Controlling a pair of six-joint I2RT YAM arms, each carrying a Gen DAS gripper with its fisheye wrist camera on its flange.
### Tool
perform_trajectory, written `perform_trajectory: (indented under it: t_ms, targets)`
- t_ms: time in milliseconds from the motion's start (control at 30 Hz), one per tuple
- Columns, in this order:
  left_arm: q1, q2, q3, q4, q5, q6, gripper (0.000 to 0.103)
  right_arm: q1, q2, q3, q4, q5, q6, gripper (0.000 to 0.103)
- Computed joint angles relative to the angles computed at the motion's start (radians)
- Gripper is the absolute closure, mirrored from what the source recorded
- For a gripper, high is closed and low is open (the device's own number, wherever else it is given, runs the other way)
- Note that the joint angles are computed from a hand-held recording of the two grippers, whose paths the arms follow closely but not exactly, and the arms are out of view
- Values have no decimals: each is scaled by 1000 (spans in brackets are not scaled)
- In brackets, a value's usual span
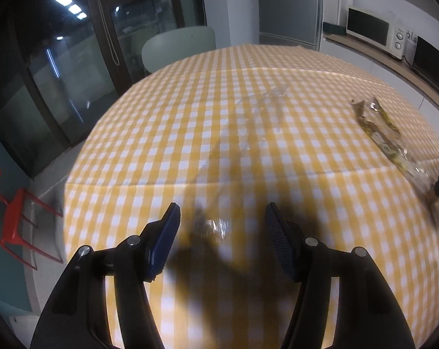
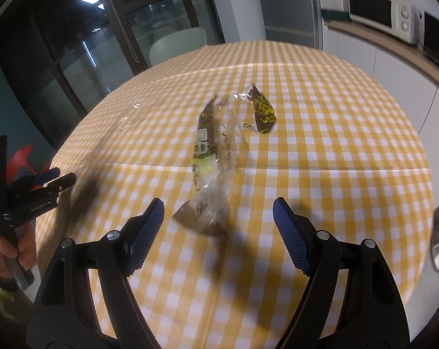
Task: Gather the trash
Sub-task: 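Raise both open tools up toward the clear wrappers on the table, then grasp the clear plastic sheet with the left tool while the right tool grasps the printed clear wrapper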
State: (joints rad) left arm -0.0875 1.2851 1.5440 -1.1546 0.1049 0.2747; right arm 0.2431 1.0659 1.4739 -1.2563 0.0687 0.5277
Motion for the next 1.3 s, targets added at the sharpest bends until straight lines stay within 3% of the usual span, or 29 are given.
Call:
perform_trajectory:
  t_ms: [300,400,467,633,1000,1300]
  targets:
    - [-4,129,66,-5,28,26,51,-14,90,12,29,-24,-45,50]
    - [-4,132,60,5,44,29,55,-4,102,15,32,-17,-53,60]
    - [-4,139,66,2,58,25,72,-2,102,14,30,-14,-60,68]
    - [-14,131,53,20,38,20,97,36,94,9,24,20,-54,87]
    - [17,-4,80,-61,80,6,99,203,14,52,-43,166,39,93]
    - [94,-154,100,-189,168,41,99,547,-22,154,-172,416,291,94]
